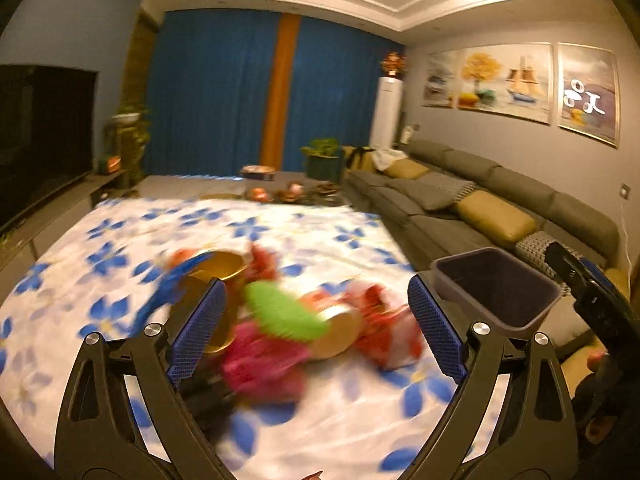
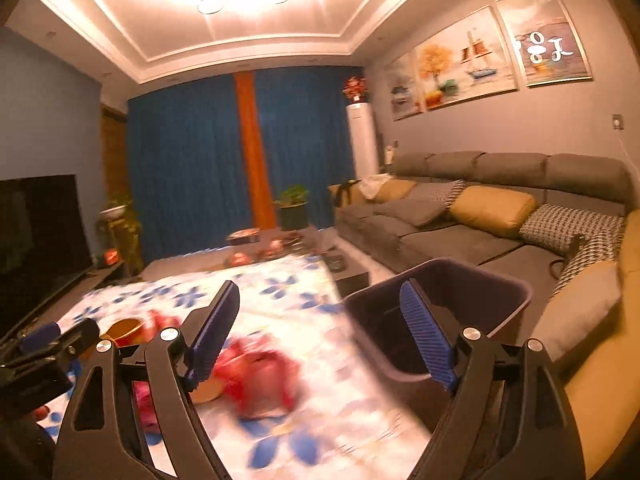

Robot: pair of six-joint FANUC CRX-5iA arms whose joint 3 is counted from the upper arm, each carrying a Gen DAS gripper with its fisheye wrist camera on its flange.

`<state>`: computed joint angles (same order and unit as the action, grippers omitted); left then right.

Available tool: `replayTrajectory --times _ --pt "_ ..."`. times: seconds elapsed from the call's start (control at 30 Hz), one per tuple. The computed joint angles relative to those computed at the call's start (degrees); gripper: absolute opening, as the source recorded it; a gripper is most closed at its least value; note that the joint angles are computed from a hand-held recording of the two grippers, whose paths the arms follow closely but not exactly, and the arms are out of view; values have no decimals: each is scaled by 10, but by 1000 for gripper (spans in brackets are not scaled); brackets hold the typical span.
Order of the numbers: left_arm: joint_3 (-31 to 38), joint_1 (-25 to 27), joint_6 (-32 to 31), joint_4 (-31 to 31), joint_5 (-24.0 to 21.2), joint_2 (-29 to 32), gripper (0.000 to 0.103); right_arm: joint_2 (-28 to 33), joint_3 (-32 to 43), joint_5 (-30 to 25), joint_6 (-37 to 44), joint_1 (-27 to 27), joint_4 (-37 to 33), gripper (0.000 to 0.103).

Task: Collect trash
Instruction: 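Return both grippers to the pile and grasp another black bag with left gripper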

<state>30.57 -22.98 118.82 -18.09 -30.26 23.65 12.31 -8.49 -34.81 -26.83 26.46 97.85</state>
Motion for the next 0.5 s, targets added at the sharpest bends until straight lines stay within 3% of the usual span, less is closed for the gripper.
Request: replayTrajectory --times 0.2,0.3,0.5 --pt "-96 19 79 -79 18 -69 90 13 1 -9 15 48 -4 80" --pt "-127 28 87 -95 18 -89 90 24 5 -11 13 64 -3 80" --pt "-167 58 12 -27 35 -94 90 42 21 -1 22 78 -20 80"
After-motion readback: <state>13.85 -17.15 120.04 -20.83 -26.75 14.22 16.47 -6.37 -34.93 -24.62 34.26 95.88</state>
